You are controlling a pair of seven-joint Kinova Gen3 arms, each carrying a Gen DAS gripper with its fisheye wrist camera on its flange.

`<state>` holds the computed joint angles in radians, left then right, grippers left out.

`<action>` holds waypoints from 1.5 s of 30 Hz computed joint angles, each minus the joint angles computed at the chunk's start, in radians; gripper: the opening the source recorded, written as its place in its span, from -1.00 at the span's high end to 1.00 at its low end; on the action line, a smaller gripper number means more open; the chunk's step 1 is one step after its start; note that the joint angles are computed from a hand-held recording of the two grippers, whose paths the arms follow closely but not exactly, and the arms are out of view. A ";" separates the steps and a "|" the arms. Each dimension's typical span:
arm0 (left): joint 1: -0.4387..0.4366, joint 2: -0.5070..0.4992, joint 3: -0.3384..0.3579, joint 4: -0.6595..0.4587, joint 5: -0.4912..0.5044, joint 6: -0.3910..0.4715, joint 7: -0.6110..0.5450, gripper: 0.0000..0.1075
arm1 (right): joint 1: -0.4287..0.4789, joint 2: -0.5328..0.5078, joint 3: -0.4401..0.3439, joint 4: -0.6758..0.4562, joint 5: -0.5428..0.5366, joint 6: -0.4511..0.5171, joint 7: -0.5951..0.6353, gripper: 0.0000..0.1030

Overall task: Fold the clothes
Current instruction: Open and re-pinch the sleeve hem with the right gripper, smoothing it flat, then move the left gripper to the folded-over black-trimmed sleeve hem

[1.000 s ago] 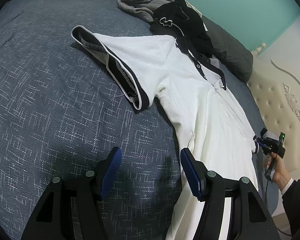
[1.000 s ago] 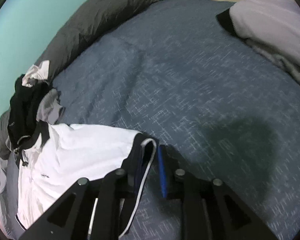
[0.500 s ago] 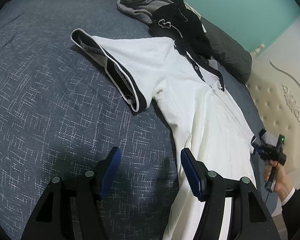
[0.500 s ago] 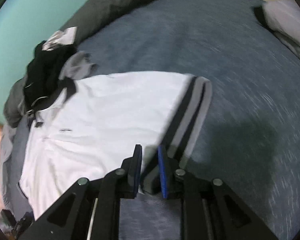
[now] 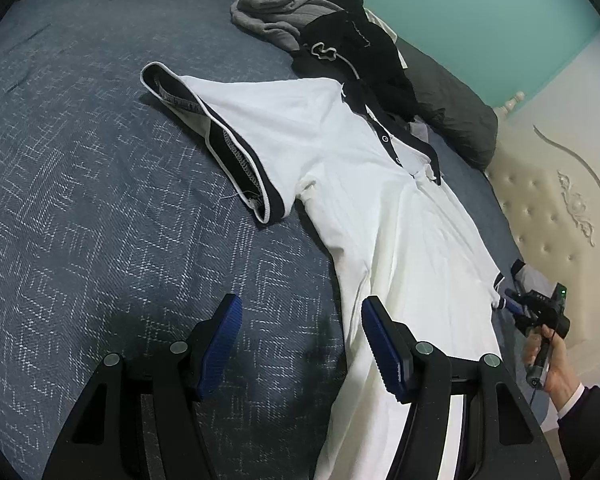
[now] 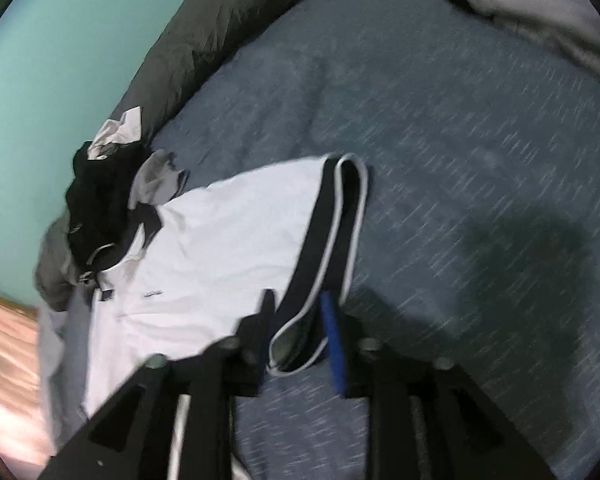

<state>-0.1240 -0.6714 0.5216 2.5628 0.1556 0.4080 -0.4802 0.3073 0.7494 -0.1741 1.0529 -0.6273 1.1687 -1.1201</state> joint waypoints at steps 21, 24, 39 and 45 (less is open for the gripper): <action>0.023 -0.042 -0.018 -0.002 0.017 0.025 -0.012 -0.23 | -0.038 -0.091 0.027 0.201 0.028 -0.192 0.099 0.98; 0.021 -0.048 -0.012 -0.005 0.016 0.039 -0.012 -0.23 | -0.045 -0.066 0.022 0.175 0.041 -0.173 0.085 0.97; -0.030 -0.150 -0.057 0.001 -0.008 0.134 -0.019 -0.23 | 0.097 -0.243 -0.051 0.375 -0.195 -0.094 0.219 0.51; -0.082 -0.190 -0.094 -0.002 -0.024 0.188 -0.026 -0.23 | 0.140 -0.287 -0.029 0.543 -0.307 0.047 0.327 0.51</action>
